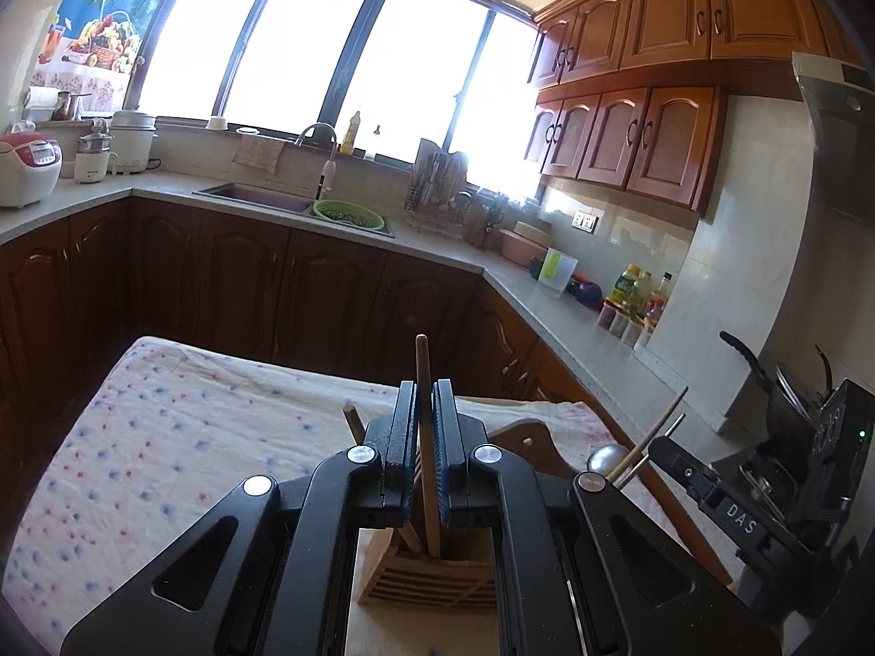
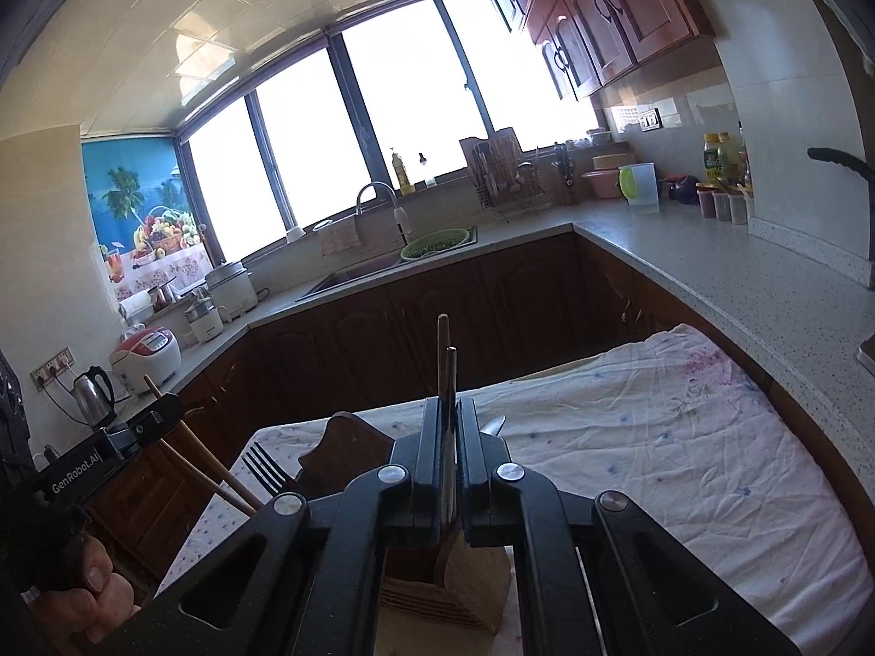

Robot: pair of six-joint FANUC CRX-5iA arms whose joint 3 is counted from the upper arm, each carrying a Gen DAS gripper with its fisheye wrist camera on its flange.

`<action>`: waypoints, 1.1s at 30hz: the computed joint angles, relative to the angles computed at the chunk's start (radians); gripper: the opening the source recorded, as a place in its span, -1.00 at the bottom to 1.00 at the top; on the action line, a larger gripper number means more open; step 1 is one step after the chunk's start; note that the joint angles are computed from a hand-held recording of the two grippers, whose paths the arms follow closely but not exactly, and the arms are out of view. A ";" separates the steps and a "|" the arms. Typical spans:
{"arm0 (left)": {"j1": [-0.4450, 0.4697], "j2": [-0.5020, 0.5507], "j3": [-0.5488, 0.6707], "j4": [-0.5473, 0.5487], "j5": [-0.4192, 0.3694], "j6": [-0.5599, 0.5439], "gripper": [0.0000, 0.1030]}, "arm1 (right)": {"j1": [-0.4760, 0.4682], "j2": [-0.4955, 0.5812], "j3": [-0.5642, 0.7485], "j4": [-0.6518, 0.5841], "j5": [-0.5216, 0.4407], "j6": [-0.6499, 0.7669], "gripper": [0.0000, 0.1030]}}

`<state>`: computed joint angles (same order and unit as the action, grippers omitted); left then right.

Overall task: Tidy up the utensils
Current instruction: 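Lower the left tool's chopstick into the holder while the right tool inserts its chopsticks, then open both, then move both open tools back over the chopsticks on the cloth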

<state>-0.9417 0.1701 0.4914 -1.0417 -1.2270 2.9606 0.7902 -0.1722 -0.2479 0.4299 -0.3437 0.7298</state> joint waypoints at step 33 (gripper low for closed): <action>-0.197 -0.035 0.002 -0.118 -0.216 0.095 0.50 | -0.019 -0.170 -0.176 0.144 0.122 -0.202 0.93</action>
